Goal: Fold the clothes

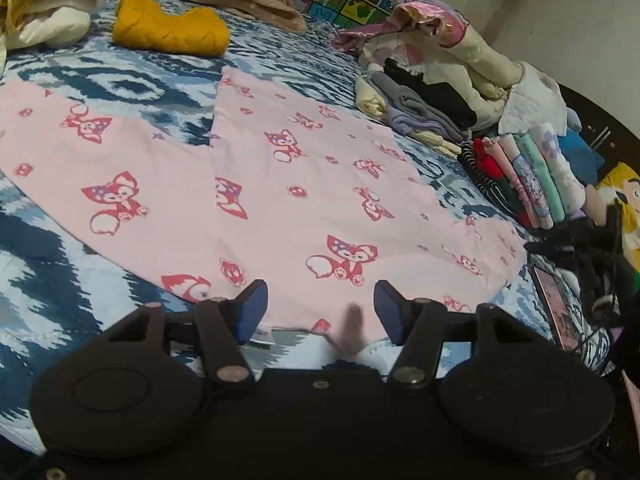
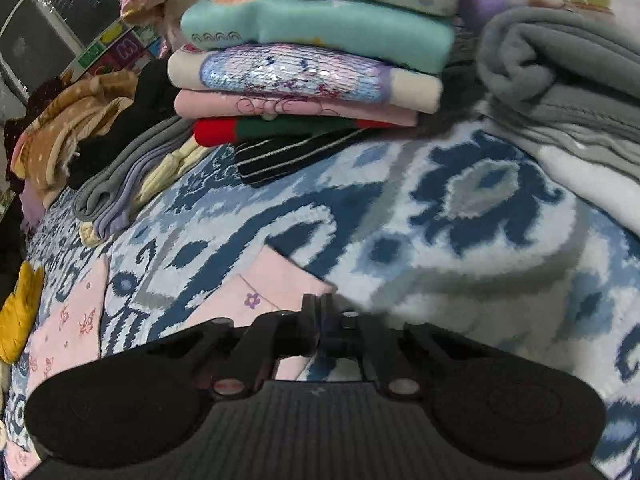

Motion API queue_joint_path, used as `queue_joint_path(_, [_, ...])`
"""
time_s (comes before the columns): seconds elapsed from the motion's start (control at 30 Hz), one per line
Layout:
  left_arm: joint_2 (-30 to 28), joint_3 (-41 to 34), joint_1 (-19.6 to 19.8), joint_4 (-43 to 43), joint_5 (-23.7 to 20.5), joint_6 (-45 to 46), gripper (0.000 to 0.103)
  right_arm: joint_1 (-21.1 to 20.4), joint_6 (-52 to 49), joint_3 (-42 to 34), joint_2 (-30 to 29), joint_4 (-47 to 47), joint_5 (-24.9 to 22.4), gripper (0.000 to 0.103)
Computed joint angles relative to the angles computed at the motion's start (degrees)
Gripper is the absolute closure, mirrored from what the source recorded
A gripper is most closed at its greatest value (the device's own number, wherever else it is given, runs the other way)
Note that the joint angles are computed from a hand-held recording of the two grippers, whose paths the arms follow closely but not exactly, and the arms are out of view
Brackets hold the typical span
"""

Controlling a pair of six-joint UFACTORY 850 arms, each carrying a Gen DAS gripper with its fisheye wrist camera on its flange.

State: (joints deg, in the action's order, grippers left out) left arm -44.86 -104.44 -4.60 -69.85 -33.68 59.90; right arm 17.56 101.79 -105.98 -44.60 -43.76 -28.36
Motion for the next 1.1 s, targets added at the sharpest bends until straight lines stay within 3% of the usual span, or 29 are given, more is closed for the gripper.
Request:
queue_joint_path(0.13, [-0.29, -0.34, 0.20, 0.01, -0.57, -0.64, 0.045, 0.54, -0.90, 2.03, 1.89, -1.02, -3.16, 0.098])
queue_joint_path(0.17, [-0.34, -0.41, 0.20, 0.08, -0.68, -0.79, 0.045, 0.78, 0.41, 2.13, 2.11, -2.33, -4.99, 0.093])
queue_joint_path(0.23, [-0.24, -0.31, 0.25, -0.28, -0.84, -0.62, 0.045, 1.37, 7.42, 4.21, 3.60, -8.84, -6.59, 0.062])
queue_joint_path(0.27, [-0.16, -0.21, 0.28, -0.51, -0.91, -0.49, 0.045, 1.52, 12.75, 6.50, 5.11, -13.27, -5.32, 0.039])
queue_joint_path(0.33, [-0.08, -0.14, 0.45, -1.06, -1.09, -0.27, 0.045, 2.44, 18.96, 10.11, 7.92, -19.79, -4.42, 0.042])
queue_joint_path(0.4, [-0.07, -0.02, 0.66, -1.84, -1.32, -0.06, 0.045, 4.34, 19.84, 11.75, 9.57, -23.19, -6.79, 0.043])
queue_joint_path(0.53, [-0.71, -0.65, 0.90, -1.87, -2.41, -1.83, 0.045, 9.55, 34.12, 16.60, 12.04, -34.57, -6.21, 0.043])
queue_joint_path(0.6, [-0.87, -0.78, 0.92, -1.72, -2.85, -2.44, 0.045, 12.21, 31.13, 13.34, 9.13, -30.71, -9.05, 0.043])
queue_joint_path(0.7, [-0.61, -0.48, 0.94, -1.69, -3.06, -2.17, 0.045, 15.82, 17.97, 3.78, 1.68, -25.39, -17.89, 0.043])
queue_joint_path(0.8, [-0.31, -0.01, 1.16, -2.28, -3.26, -1.97, 0.045, 16.85, 13.28, -1.81, -3.34, -22.92, -20.15, 0.046])
queue_joint_path(0.97, [-0.29, 0.10, 1.30, -2.37, -3.28, -2.55, 0.045, 17.27, 18.32, -1.36, -4.64, -25.16, -24.21, 0.050])
queue_joint_path(1.0, [-0.30, 0.08, 1.26, -2.27, -3.20, -2.63, 0.045, 17.08, 20.69, -0.05, -3.91, -25.73, -24.58, 0.068])
queue_joint_path(1.1, [-0.34, 0.02, 1.15, -1.97, -2.95, -2.89, 0.045, 15.99, 28.85, 5.81, -0.45, -28.02, -22.91, 0.098])
